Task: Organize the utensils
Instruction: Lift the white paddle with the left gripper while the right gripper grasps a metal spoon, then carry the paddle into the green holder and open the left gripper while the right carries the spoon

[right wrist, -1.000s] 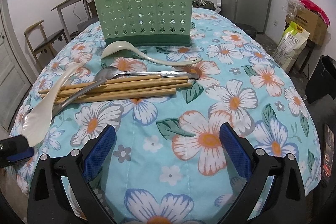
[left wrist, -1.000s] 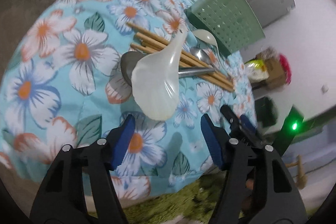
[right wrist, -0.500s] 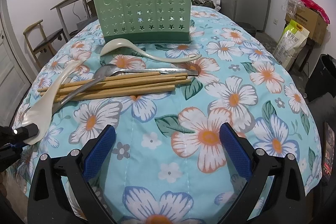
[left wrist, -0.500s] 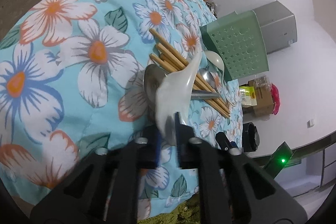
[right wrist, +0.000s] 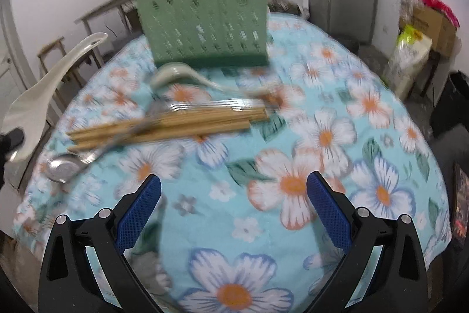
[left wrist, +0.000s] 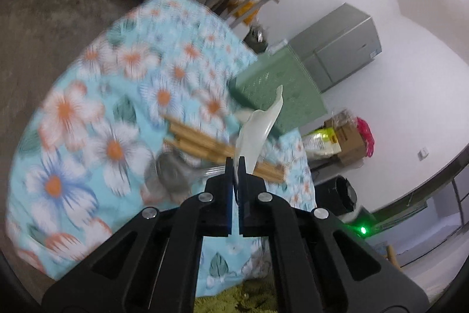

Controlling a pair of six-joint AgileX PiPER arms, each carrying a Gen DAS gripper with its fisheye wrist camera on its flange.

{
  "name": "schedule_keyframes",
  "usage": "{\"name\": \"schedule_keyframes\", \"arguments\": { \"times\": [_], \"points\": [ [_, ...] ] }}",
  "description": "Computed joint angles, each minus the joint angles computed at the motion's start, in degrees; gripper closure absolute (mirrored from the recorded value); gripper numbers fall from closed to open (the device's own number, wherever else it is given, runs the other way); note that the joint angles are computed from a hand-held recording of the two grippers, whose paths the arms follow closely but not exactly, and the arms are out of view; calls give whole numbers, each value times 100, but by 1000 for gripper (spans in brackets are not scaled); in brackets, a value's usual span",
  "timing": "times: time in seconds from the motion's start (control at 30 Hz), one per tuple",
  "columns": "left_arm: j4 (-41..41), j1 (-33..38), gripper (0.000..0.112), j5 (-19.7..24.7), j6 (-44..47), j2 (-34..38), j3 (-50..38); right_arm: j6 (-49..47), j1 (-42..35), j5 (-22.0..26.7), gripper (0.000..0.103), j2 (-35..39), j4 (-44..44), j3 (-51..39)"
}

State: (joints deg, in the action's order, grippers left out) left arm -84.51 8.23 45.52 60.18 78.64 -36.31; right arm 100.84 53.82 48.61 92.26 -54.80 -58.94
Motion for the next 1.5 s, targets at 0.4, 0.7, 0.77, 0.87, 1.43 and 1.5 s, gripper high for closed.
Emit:
{"name": "schedule_keyframes", "arguments": {
  "times": [0.4, 0.7, 0.77, 0.87, 1.43, 1.5],
  "points": [
    [260, 1015, 111, -77, 124, 10, -611, -3436, 806, -348, 24, 1498, -186, -2264],
    [452, 1292, 111, -38, 96, 374, -803, -5401, 884, 36, 64, 2773, 593, -3747],
    [518, 1280, 111, -68, 35, 435, -879, -5449, 963, 149, 67, 2906, 402, -3880],
    [569, 1280, 111, -24, -32, 506, -974, -5668, 1072, 345, 80, 3119, 326, -4157],
    [1047, 651, 111, -372, -390, -141, -1416, -4877, 583, -238, 100, 1620, 824, -3335],
    [1157, 424, 111, -489, -521, -241, -1526, -4614, 402, -467, 100, 1141, 896, -2965]
  ]
}}
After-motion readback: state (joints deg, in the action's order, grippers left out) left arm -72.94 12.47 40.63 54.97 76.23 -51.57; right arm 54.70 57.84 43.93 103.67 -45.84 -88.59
